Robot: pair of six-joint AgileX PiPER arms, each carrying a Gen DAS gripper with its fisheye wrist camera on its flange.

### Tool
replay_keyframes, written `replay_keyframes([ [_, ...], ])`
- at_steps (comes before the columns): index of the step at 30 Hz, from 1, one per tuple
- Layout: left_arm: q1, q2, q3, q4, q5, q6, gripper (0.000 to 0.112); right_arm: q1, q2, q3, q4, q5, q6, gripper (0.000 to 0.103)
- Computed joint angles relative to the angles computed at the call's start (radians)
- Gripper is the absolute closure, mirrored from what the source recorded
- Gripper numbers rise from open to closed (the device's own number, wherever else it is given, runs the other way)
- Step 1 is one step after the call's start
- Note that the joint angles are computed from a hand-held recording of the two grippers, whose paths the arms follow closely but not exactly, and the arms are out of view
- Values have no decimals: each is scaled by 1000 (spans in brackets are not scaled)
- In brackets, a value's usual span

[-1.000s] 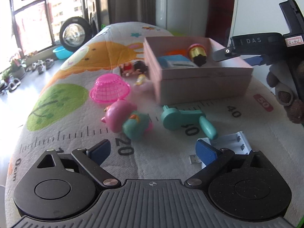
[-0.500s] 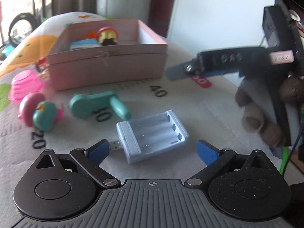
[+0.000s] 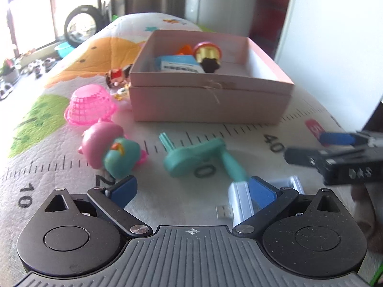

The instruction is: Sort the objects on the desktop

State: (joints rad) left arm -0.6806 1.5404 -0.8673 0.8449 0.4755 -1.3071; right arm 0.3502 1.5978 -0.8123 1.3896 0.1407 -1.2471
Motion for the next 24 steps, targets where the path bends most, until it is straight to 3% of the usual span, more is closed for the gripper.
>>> replay_keyframes([
  [2, 26, 26, -32, -43, -9, 25, 10, -25, -4, 11, 131, 33, -127, 0],
  [5, 56, 61, -77, -114, -34, 78, 10, -37, -10, 23, 200, 51, -193, 0],
  [9, 46, 97, -105, -43, -13, -15, 14, -44, -13, 29, 241, 62, -232, 0],
  [13, 43, 94, -107, 5, 5, -56, 40, -62, -15, 40, 306, 91, -291, 0],
  [16, 61, 58, -80, -33, -29, -6, 46, -67, -17, 43, 320, 99, -302, 0],
  [19, 34, -1, -32, -12, -17, 22, 69, -60, -18, 42, 314, 89, -295, 0],
  [22, 19, -90, 39, -63, -14, 84, 70, -53, -19, 40, 296, 77, -283, 0],
  [24, -8, -136, 79, -5, 54, -5, 68, -48, -21, 36, 258, 71, -248, 0],
])
